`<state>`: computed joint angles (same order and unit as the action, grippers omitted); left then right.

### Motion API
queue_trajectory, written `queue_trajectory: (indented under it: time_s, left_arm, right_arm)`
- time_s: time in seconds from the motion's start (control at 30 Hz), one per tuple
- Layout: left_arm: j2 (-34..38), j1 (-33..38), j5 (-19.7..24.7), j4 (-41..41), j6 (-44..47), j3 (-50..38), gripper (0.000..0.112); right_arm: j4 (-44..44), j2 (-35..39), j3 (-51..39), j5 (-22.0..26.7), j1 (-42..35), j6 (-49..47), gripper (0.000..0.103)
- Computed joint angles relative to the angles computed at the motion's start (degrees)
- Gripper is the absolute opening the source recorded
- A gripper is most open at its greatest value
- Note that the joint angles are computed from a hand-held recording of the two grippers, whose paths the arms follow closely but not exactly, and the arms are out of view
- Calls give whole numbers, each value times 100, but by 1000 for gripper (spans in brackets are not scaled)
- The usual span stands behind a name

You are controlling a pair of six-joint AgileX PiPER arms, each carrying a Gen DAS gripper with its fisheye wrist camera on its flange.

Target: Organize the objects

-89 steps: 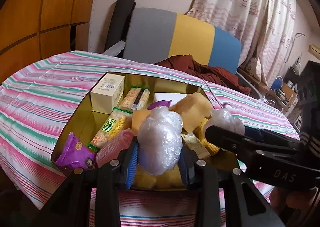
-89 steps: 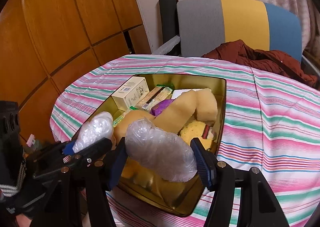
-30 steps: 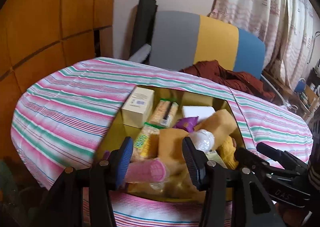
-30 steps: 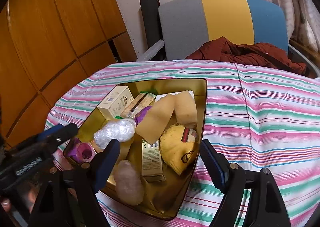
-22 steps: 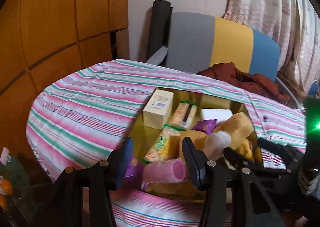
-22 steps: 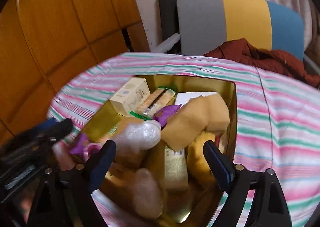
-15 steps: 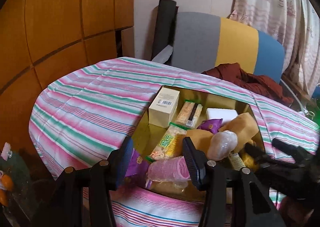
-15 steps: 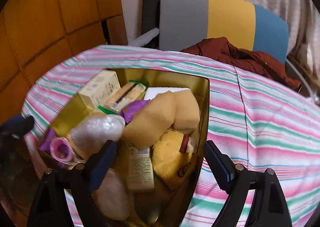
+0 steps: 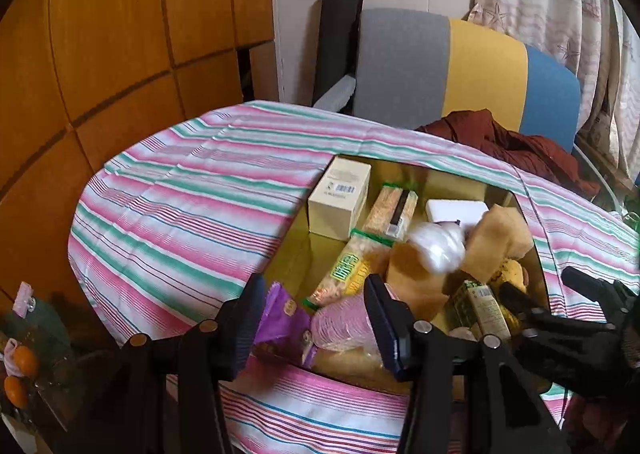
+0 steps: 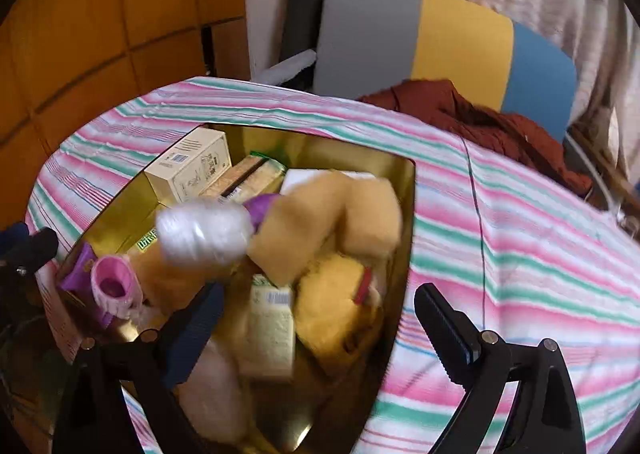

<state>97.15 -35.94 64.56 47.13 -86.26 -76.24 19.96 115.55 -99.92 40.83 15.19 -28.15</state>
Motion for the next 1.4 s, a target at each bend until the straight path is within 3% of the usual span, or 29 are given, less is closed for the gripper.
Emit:
queue_trajectory:
  time_s: [0.1,0.3,0.5,0.83,1.0,1.17,1.4]
  left_arm:
    - [93,-60,222,36,67,-148,51]
    - [50,-105,407,77,228,-302,51]
    - [31,24,392,-215,430,-365,51]
    - [103,115,328,-597,641,-435,51]
    - [73,103,94,-671,737,-394,51]
    - [160,-36,247,-513,784,-513,51]
    - [128,18,-6,-626,726,-410,51]
  right_arm:
    - [358,-127,34,184,-127,-215,101]
    - [-91,-180,-220,636,85,201,103]
    - [-1064,-194,-320,656,357,1144,103]
    - [-1234,-441,-208,595,426,1541,103]
    - [-1285,-454,-183,590,430,1621,103]
    - [-1284,-467,-160,544,399,1688,103]
    - [-1348,-453,-169,521,398,1725,103]
